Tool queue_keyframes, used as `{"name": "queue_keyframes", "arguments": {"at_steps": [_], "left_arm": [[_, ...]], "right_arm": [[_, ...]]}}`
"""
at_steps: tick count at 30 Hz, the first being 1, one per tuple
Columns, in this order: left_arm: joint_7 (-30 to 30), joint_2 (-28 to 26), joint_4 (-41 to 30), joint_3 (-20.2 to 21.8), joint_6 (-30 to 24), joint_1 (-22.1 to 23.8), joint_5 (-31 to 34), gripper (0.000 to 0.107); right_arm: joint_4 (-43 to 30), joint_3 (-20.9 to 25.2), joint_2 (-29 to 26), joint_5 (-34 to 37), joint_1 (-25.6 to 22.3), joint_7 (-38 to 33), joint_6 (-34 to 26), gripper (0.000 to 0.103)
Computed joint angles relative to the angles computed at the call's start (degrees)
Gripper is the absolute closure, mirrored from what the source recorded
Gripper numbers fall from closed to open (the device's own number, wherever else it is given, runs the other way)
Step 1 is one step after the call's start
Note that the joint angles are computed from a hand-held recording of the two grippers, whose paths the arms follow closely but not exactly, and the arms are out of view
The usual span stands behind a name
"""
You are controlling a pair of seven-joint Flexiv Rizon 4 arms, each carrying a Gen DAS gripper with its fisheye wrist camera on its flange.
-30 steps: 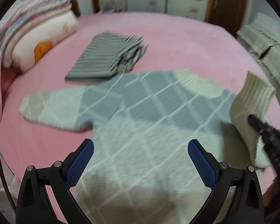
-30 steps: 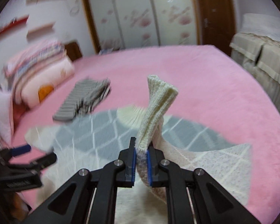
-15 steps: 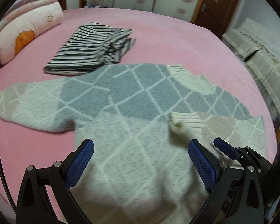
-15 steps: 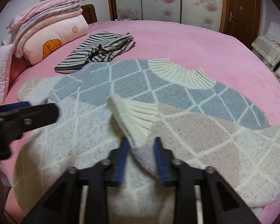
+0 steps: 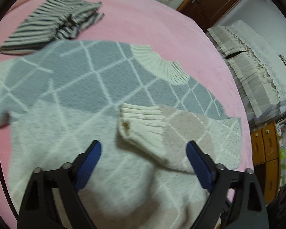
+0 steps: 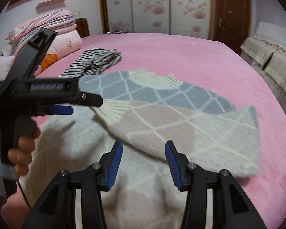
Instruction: Fold small clothes
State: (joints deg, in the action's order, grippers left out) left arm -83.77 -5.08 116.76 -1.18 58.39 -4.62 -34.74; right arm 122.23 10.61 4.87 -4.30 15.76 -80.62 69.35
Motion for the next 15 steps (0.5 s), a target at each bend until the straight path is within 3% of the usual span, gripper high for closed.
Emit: {"name": "queue_keyframes", "arguments": {"at_steps": [3, 7, 9, 12, 15], "left_arm": [[-0.89, -2.36, -1.85, -0.67, -1.26, -0.03, 0.21, 0.054], [-4.43, -5.08, -4.34, -0.89, -2.33, -0.13, 3.34, 0.073], [-6.16, -6.20, -5.95, -0.72, -3.65, -0.07, 5.88, 0.096], [-7.26, -6.45, -7.81, -0.46, -3.71, -0.34, 9.85, 0.100], [-9.66, -4.84, -8.33, 0.89, 3.17, -1.82, 17.93, 0.100]], "right_arm": [[1.04, -0.58, 0.99, -0.33, -1.02, 0.82, -0.93, 0.056], [1.80, -1.42, 1.66, 0.19, -2.27, 1.58, -1.64, 0.056], [2.48, -1.48, 1.88, -1.15, -3.22, 3.02, -1.30, 0.056], [2.81, -1.95, 1.79, -2.65, -4.52, 4.91, -1.05, 0.056], [2.71, -2.51, 1.69, -3.74, -5.67, 6.44, -0.71, 0.056]]}}
